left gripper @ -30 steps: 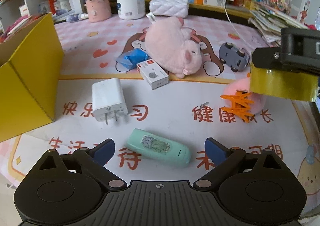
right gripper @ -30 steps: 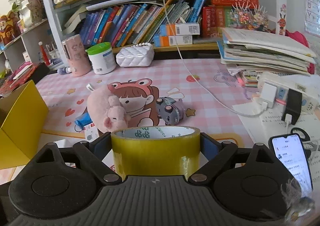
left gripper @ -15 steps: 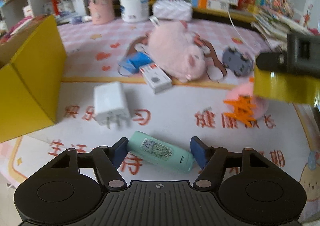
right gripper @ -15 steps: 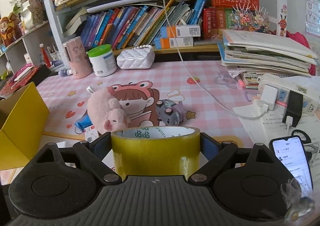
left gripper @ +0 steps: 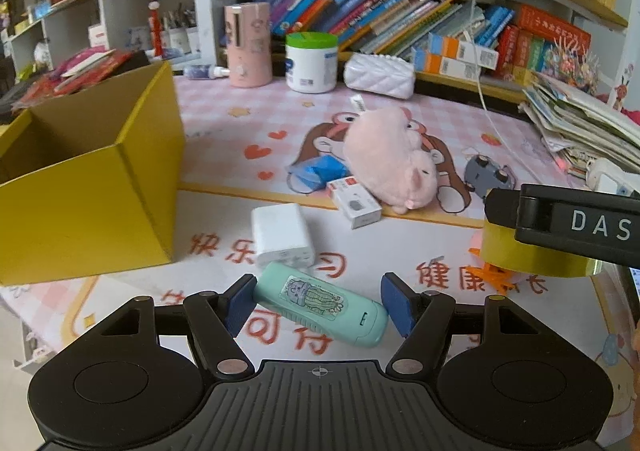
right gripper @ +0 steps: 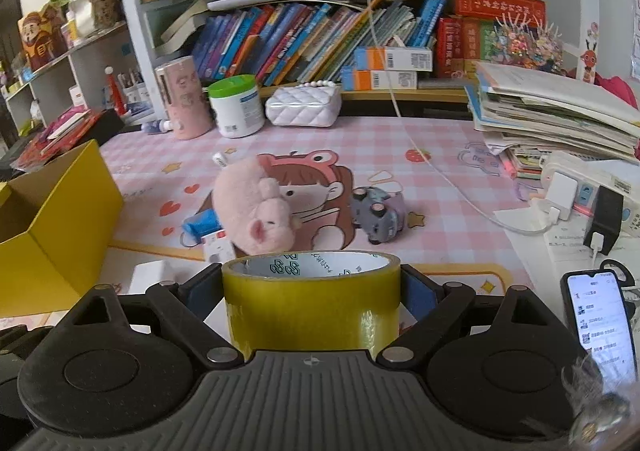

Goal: Organize objects
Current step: 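Carry the tape roll and USB stick with both tools toward the yellow box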

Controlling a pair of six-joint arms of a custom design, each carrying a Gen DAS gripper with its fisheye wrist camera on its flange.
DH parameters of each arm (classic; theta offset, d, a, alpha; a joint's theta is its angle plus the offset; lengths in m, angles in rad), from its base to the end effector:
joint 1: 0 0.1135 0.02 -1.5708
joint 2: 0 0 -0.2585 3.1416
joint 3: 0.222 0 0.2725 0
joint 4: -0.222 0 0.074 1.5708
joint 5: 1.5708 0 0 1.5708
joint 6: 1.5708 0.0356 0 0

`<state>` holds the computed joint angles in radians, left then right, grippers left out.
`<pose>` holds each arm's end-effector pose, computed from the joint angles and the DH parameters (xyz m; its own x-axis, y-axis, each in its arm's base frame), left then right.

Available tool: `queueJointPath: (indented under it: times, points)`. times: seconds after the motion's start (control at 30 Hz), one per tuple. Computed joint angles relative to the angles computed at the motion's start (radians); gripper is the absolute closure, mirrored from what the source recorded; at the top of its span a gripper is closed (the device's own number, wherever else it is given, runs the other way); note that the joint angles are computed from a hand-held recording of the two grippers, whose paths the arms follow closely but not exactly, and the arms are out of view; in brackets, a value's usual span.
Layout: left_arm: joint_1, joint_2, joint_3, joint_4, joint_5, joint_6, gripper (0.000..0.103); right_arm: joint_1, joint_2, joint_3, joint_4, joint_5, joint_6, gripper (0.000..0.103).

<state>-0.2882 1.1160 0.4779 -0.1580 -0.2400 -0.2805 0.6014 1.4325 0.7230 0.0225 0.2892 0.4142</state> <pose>0.2245 -0.0577 0.1580 -0.6907 -0.0757 -0.7192 -0.0776 0.9965 -0.0304 0.2603 0.1663 0.1733 -0.6238 0.0398 -0.7806 -0.1195 0.9821 0.1456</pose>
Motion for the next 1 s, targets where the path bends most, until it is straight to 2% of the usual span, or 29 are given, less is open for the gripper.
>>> queueJointPath:
  times: [0.13, 0.33, 0.47, 0.6, 0.8, 1.0]
  points:
    - [0.067, -0.112, -0.051, -0.048, 0.035, 0.023, 0.035, 0.076, 0.000, 0.012, -0.030, 0.041, 0.027, 0.013]
    - [0.238, -0.333, -0.125, -0.145, 0.152, 0.124, 0.035, 0.227, 0.022, 0.061, -0.085, 0.150, 0.097, 0.013]
    - [0.436, -0.468, -0.151, -0.239, 0.287, 0.230, 0.035, 0.332, 0.063, 0.123, -0.141, 0.230, 0.153, 0.013]
    - [0.678, -0.543, -0.151, -0.324, 0.452, 0.366, 0.035, 0.438, 0.119, 0.195, -0.185, 0.294, 0.209, 0.013]
    - [1.013, -0.514, -0.121, -0.388, 0.679, 0.586, 0.035, 0.547, 0.214, 0.310, -0.249, 0.353, 0.290, 0.013]
    - [1.259, -0.417, -0.073, -0.420, 0.841, 0.778, 0.035, 0.634, 0.305, 0.423, -0.307, 0.398, 0.351, 0.013]
